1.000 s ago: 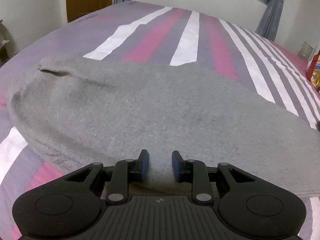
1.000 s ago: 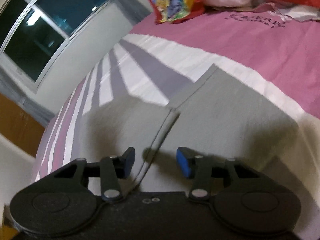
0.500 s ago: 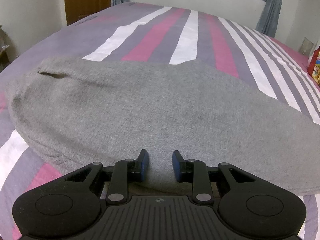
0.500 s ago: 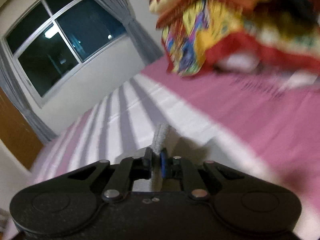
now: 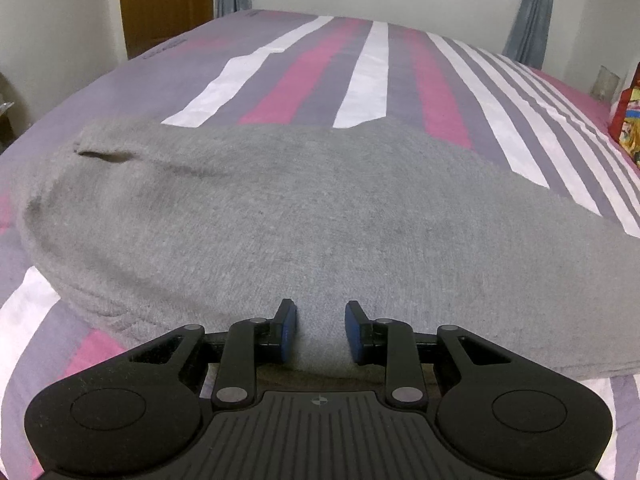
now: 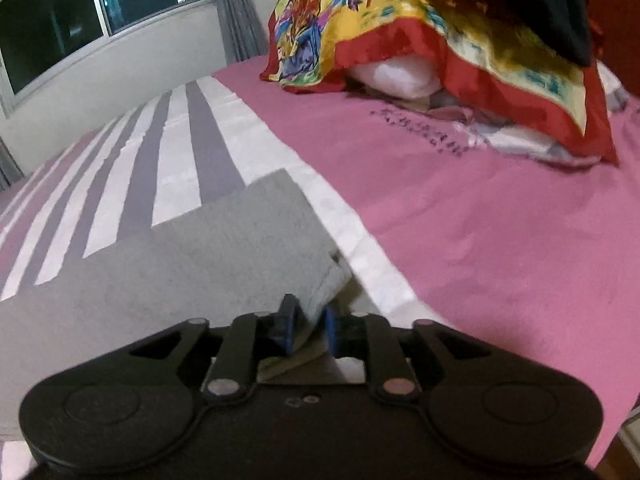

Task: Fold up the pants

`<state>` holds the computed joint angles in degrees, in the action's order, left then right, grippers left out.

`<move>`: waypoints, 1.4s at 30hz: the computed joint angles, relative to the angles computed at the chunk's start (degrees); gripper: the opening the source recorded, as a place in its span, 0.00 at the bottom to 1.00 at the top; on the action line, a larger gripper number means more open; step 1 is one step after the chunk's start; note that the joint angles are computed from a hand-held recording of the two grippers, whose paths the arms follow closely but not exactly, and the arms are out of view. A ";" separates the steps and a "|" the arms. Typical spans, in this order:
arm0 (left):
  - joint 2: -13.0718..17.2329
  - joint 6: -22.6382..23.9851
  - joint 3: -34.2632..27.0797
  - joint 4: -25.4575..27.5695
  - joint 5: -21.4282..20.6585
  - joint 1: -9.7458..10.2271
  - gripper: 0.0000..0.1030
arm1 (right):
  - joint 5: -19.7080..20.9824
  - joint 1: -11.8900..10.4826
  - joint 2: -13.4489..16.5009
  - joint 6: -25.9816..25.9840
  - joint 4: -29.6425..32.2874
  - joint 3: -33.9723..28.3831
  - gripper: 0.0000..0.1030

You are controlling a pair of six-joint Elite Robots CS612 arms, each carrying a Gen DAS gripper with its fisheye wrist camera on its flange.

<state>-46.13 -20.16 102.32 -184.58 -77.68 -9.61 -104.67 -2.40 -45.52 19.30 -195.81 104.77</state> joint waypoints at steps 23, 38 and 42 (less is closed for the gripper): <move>7.06 2.25 -14.34 5.28 -3.48 -2.72 0.29 | 11.57 7.60 9.56 -21.45 17.55 -20.69 0.41; 7.40 3.64 -13.96 4.03 -0.72 -2.02 0.30 | 13.12 7.11 8.66 -18.04 13.29 -18.95 0.45; 5.75 3.76 -8.61 -1.30 -0.40 -2.61 0.30 | 11.82 6.73 7.08 -18.63 12.23 -14.40 0.46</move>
<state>-40.38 -16.40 93.71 -185.87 -78.07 -12.22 -92.85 4.33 -38.44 0.67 -183.57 90.37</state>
